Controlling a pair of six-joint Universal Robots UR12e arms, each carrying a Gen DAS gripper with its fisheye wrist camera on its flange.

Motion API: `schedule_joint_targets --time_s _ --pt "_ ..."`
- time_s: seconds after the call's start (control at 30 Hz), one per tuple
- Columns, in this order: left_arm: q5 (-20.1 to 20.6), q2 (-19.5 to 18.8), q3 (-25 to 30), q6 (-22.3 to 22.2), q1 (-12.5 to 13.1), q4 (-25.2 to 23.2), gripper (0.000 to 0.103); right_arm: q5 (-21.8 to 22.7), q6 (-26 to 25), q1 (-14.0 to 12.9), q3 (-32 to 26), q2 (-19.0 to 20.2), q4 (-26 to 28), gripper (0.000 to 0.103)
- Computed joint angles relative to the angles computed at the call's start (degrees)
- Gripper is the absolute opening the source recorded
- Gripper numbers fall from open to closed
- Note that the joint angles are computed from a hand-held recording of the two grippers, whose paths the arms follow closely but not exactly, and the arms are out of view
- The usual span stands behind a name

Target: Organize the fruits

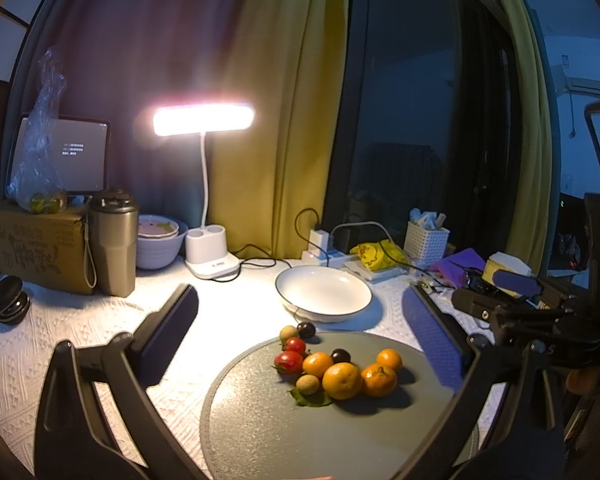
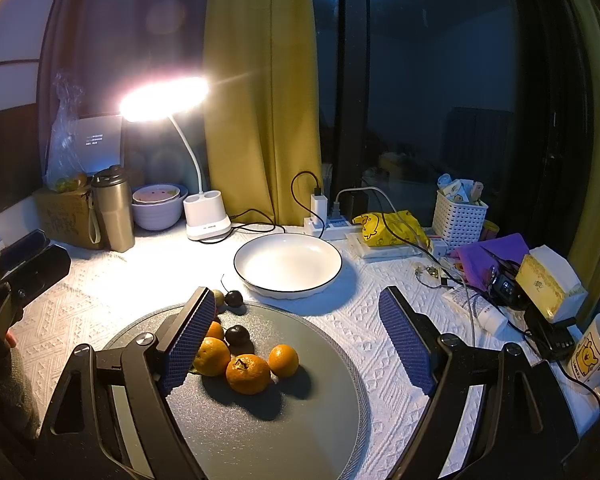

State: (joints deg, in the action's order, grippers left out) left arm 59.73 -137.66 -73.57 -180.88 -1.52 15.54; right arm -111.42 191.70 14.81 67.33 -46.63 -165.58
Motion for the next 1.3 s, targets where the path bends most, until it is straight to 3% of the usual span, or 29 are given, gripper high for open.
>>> schedule_joint_targets --time_s 0.83,1.07,1.3 --pt "-0.1 0.0 0.0 0.1 -0.1 -0.8 0.102 0.1 0.2 0.1 -0.7 0.3 0.6 0.087" --pt "-0.2 -0.4 0.8 1.1 -0.3 -3.3 0.102 0.4 1.1 0.2 -2.3 1.4 2.3 0.087" --pt "0.0 -0.4 0.6 5.0 -0.8 -8.9 0.102 2.4 3.0 -0.4 -0.7 1.1 4.3 0.087"
